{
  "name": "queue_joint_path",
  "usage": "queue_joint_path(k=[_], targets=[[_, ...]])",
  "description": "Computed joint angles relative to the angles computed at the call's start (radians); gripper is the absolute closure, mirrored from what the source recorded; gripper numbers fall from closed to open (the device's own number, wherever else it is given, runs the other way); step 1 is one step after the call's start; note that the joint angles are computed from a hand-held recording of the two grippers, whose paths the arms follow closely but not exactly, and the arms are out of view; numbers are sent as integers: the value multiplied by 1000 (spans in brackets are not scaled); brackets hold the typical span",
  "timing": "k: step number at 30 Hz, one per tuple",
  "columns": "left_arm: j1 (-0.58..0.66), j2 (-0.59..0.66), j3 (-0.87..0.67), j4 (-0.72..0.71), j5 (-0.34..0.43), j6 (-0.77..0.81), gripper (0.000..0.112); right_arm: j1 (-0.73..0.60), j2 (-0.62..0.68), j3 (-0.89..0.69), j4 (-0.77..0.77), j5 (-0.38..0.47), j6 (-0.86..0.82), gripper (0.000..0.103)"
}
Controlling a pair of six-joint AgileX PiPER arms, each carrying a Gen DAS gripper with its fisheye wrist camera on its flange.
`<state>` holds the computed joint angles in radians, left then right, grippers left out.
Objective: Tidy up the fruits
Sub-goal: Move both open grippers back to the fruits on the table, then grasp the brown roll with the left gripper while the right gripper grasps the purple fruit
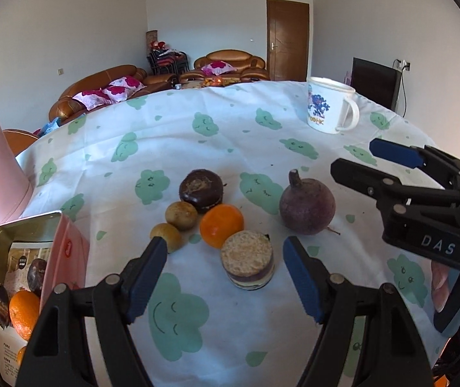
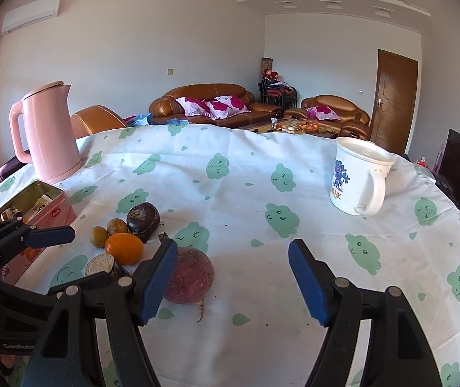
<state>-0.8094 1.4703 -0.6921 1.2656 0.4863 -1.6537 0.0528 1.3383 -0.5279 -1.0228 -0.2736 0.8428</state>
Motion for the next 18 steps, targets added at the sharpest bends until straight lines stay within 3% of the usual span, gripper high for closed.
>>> queue_joint_path(k=[2,5,10,13,18], targets=[[12,29,-28,-66,-21,88,39,-2,2,-2,-16,-1,18,31],[38,53,-52,-175,-75,229,70,1,2,-2,-5,5,1,31],[51,24,-22,-137,-124,189,73,24,1,-1,33,23,-47,31],[24,-21,22,10,-84,24,73,37,5,-7,-28,20,-1,31],[25,-78,75,113,-26,-101,73,60,25,-31,-200,14,166,31]])
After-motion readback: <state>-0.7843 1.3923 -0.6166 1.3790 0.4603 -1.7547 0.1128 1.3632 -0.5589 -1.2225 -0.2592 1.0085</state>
